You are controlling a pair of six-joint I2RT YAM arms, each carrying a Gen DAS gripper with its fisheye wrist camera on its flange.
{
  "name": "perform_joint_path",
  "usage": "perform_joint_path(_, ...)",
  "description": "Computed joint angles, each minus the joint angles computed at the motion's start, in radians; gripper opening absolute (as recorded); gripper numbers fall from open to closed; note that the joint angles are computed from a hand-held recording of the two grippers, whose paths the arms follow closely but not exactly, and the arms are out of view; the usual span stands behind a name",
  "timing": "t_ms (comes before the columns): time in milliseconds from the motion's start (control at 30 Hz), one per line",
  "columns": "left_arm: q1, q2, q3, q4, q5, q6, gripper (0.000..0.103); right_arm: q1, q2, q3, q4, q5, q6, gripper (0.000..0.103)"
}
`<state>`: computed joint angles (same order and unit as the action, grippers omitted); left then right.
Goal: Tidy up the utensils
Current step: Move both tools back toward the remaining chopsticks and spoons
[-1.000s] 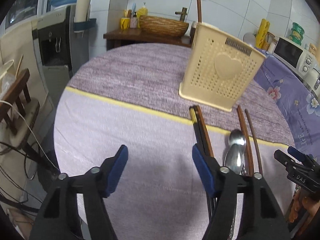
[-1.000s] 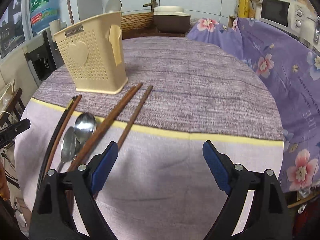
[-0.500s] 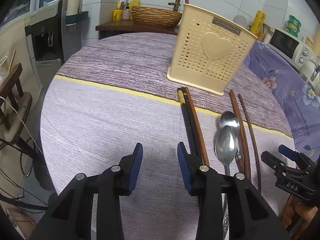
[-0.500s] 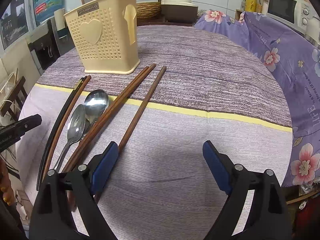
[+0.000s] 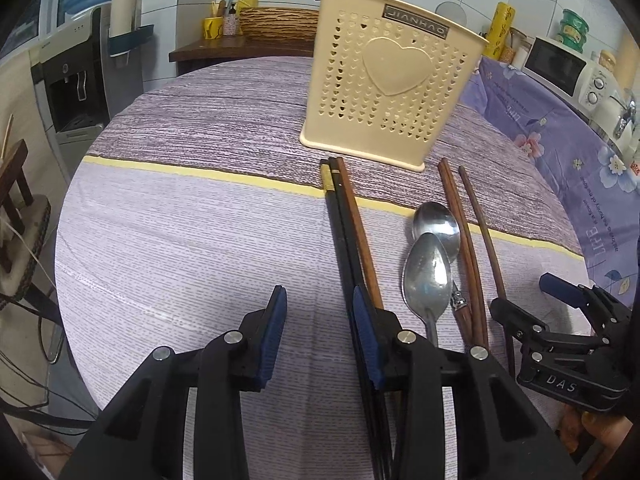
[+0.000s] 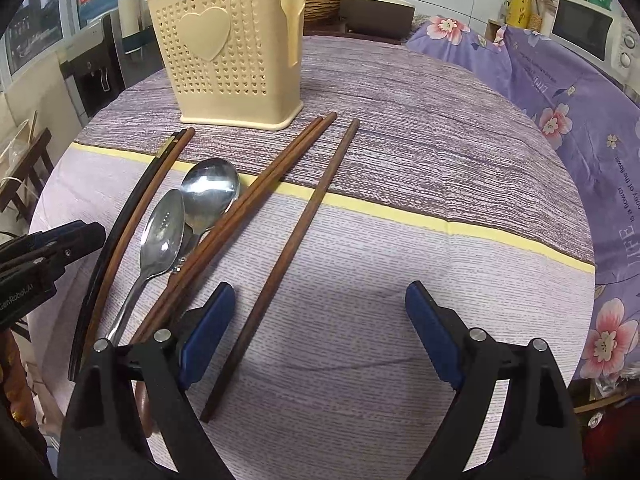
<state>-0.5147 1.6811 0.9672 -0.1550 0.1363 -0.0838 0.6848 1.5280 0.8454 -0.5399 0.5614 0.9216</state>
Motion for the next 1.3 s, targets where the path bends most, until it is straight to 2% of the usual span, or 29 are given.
perform_joint_path(133, -0.018, 0.005, 0.002, 0.004, -0.023, 0.014, 0.035, -0.016, -0.028, -0.013, -0.056, 0.016, 0.008, 0.086)
perform_joint_path(300, -0.022, 0.013, 0.014, -0.005, -0.035, 0.017, 0.035, -0.046, -0.075, -0.059, -0.044, 0.006, 0.018, 0.086)
perform_joint_path(500, -0.042, 0.036, 0.039, -0.01, -0.073, 0.036, 0.035, -0.036, -0.063, -0.052, -0.04, 0.016, 0.022, 0.086)
perform_joint_path(800, 0.013, 0.031, 0.039, -0.016, -0.026, 0.03, 0.035, -0.047, -0.083, -0.075, -0.016, 0.005, 0.016, 0.086)
perform_joint_path(900, 0.03, 0.028, 0.039, -0.018, 0.019, 0.027, 0.035, -0.041, -0.081, -0.075, -0.014, 0.009, 0.024, 0.086)
perform_joint_path(1000, 0.007, 0.037, 0.041, -0.014, -0.034, 0.037, 0.035, -0.044, -0.08, -0.075, -0.013, 0.008, 0.02, 0.086)
perform_joint_path(1300, -0.013, 0.043, 0.063, -0.047, -0.087, 0.059, 0.037, -0.045, -0.071, -0.069, -0.01, 0.009, 0.02, 0.086)
